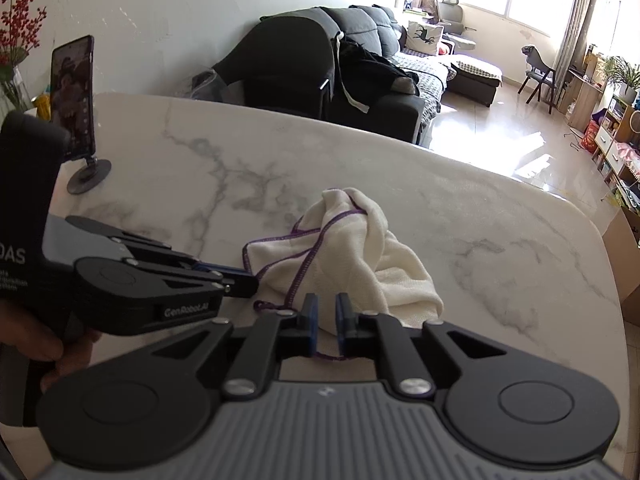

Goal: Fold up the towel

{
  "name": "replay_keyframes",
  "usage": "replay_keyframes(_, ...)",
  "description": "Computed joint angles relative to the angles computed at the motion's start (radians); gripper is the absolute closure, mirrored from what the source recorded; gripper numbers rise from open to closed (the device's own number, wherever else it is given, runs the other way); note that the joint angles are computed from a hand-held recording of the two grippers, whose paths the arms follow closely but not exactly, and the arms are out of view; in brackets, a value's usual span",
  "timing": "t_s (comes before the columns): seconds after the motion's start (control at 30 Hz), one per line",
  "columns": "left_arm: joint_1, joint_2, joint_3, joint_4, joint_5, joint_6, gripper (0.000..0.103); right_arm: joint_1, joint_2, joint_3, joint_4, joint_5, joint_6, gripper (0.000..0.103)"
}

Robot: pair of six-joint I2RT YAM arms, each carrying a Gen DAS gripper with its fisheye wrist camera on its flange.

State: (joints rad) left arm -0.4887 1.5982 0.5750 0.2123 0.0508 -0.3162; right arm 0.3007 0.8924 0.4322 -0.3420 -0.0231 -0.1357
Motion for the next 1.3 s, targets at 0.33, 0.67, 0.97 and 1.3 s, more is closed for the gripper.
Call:
replay_keyframes(0.33, 0.033, -0.002, -0.017, 0.024, 0.054, -0.003, 0.100, 0.076, 0.132, -0.017, 0.125, 0.039, -0.019, 0.057)
replay_keyframes(0.67, 0.041, -0.003, -0.023, 0.031, 0.070, 0.009, 0.100, 0.108, 0.294, -0.011, 0.245, 0.060, -0.020, 0.059)
replay_keyframes(0.97, 0.041, -0.007, -0.024, 0.030, 0.075, 0.007, 0.100, 0.030, 0.262, 0.009, 0.182, -0.025, 0.011, 0.097)
replay_keyframes(1.3, 0.044, -0.035, -0.019, 0.019, 0.083, 0.013, 0.099, -0.091, 0.091, 0.022, 0.062, -0.115, 0.026, 0.098)
